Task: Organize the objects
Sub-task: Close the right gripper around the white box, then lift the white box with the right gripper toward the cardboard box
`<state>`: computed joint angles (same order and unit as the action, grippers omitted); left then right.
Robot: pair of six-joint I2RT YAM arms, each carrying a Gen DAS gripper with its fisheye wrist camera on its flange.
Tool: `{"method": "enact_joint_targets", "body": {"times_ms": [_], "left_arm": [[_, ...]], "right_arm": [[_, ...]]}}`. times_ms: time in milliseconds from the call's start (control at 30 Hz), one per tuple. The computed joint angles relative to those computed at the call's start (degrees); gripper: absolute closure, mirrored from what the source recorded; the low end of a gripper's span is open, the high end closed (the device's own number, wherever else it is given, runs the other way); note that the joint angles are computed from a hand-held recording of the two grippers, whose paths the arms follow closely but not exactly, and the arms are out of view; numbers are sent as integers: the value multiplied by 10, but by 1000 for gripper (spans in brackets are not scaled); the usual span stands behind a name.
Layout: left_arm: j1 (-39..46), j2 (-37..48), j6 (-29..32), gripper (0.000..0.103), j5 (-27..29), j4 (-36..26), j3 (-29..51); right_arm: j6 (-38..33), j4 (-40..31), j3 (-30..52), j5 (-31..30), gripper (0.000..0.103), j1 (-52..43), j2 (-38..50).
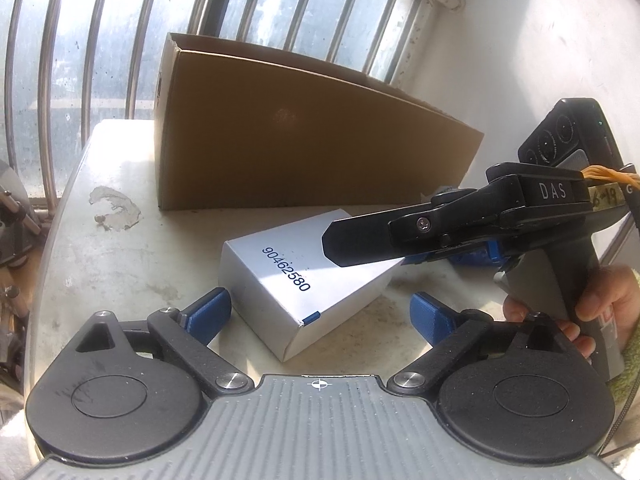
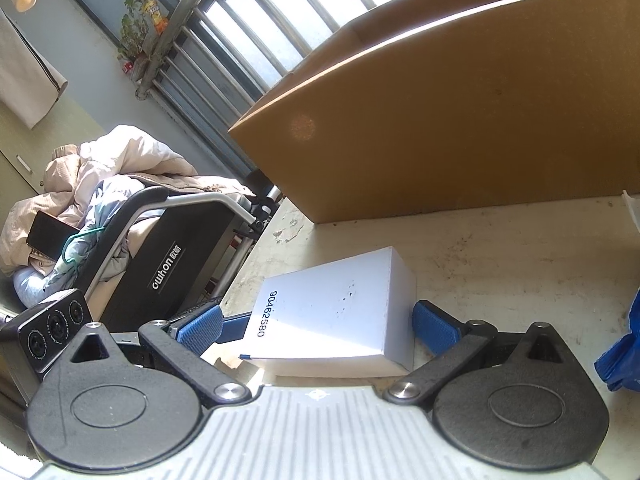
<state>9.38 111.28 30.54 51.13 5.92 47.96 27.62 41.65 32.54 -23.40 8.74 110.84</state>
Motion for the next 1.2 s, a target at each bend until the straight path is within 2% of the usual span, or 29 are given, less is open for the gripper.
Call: {"method": "enact_joint_targets", "body": {"times_ms": [233, 400, 600, 767, 1200], "left_arm": [[-2, -15, -17, 25, -29, 43, -24], [-3, -26, -18, 31, -43, 57, -38], [3, -30, -10, 34, -46, 31, -30], [11, -40, 25, 34, -46, 14, -40], [-12, -38, 26, 31, -85, 53, -48]], "right_arm": [[7, 15, -16, 20, 20, -4, -4], [3, 13, -23, 33, 34, -5, -8], [0, 14, -37, 34, 38, 1, -20], [-4, 17, -52, 33, 40, 6, -30], [-3, 26, -55, 28, 41, 6, -26]]}}
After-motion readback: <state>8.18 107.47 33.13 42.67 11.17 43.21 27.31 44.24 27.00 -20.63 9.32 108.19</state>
